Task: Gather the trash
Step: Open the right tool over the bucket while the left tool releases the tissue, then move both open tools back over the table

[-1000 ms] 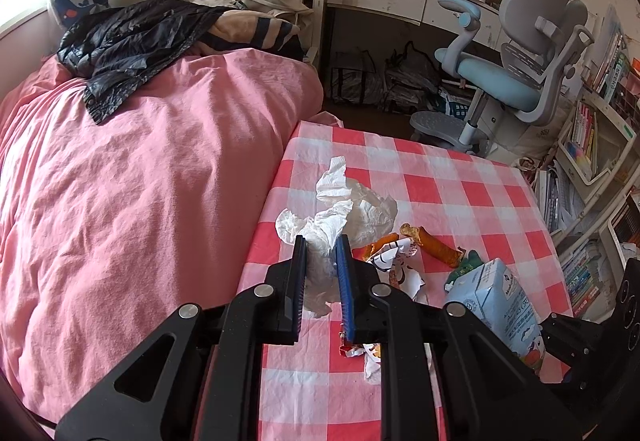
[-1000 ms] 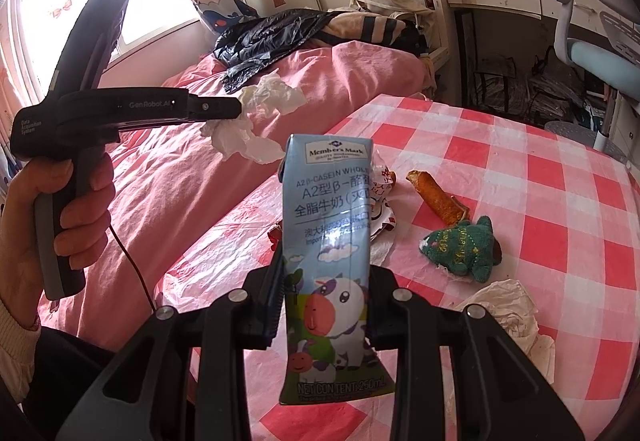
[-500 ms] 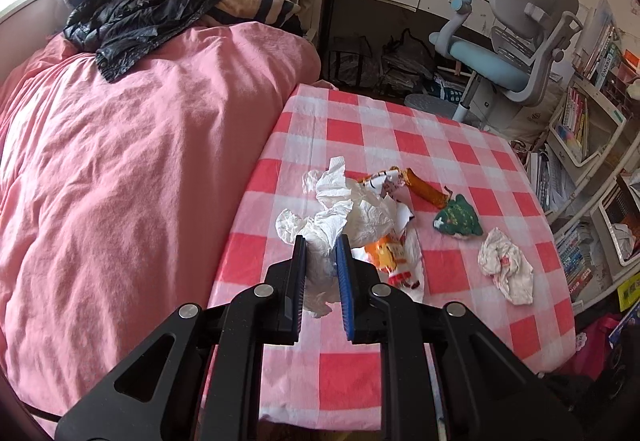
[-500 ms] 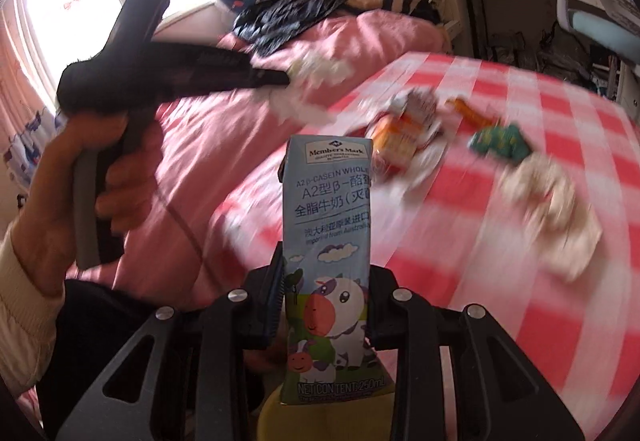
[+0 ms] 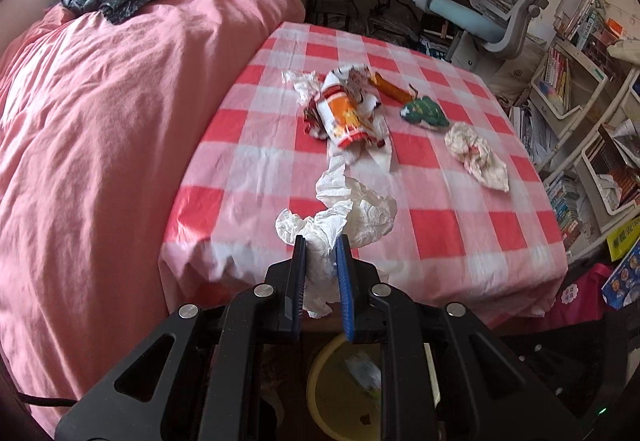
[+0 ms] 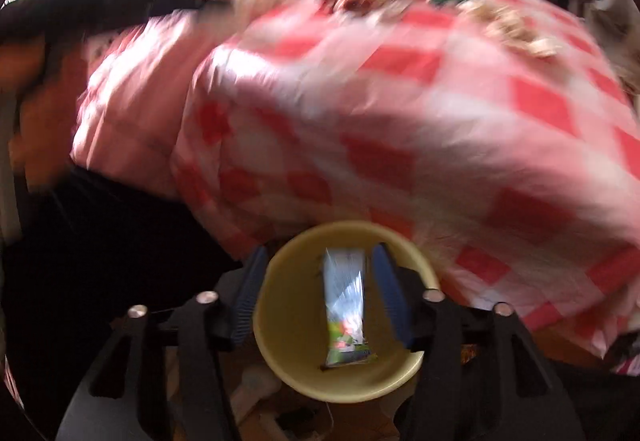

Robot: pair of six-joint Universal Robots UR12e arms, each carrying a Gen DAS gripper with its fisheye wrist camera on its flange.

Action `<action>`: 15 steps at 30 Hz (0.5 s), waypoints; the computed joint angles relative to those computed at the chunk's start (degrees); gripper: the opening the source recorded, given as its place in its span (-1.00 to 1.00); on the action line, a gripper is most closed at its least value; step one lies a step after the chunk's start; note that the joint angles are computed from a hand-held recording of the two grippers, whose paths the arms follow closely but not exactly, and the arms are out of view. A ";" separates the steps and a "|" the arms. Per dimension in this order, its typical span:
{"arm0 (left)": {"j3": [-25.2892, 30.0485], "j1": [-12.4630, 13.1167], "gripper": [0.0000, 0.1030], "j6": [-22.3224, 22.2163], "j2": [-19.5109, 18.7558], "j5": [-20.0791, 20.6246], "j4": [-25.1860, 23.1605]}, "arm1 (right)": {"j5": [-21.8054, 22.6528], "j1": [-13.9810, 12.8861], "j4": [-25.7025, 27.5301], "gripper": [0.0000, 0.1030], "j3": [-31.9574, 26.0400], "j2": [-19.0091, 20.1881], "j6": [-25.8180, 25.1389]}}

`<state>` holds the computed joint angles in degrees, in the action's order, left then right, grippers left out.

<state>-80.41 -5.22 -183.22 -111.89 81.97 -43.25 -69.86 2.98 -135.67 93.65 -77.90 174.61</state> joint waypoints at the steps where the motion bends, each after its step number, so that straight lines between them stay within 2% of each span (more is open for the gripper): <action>1: -0.93 -0.25 -0.72 0.41 0.50 -0.14 -0.76 | 0.41 -0.37 -2.73 0.22 0.59 -0.62 1.40; 4: -3.30 -1.46 -0.71 3.43 1.77 0.31 -4.40 | 0.85 -0.87 -7.95 0.31 1.47 -1.88 2.80; 6: -3.71 -2.22 -0.61 7.51 2.07 -0.51 -10.07 | 0.30 -1.04 -10.87 0.33 1.61 -2.65 2.95; 7: -3.91 -2.55 -0.46 9.12 2.20 -0.70 -11.95 | 0.04 -1.16 -12.05 0.38 1.55 -2.86 3.14; 8: -4.24 -3.01 -0.18 10.50 2.44 0.08 -12.71 | -0.38 -1.28 -13.32 0.41 1.40 -3.06 3.61; 9: -4.84 -3.50 -0.03 11.68 2.81 1.38 -11.99 | -0.95 -1.23 -14.46 0.44 1.20 -3.08 4.28; 11: -6.46 -4.06 0.40 12.34 3.80 3.70 -7.69 | -1.58 -1.42 -16.38 0.45 1.53 -3.63 5.39; 13: -7.73 -3.80 0.57 11.02 4.70 3.68 -3.88 | -2.35 -1.55 -17.73 0.46 1.70 -3.97 5.94; 15: -8.80 -3.25 0.62 8.16 5.33 3.31 -0.10 | -3.20 -1.69 -18.11 0.49 1.69 -4.31 5.70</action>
<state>-89.21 -8.47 -175.06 -106.55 85.29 -43.35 -73.06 1.29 -153.78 95.34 -82.21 180.30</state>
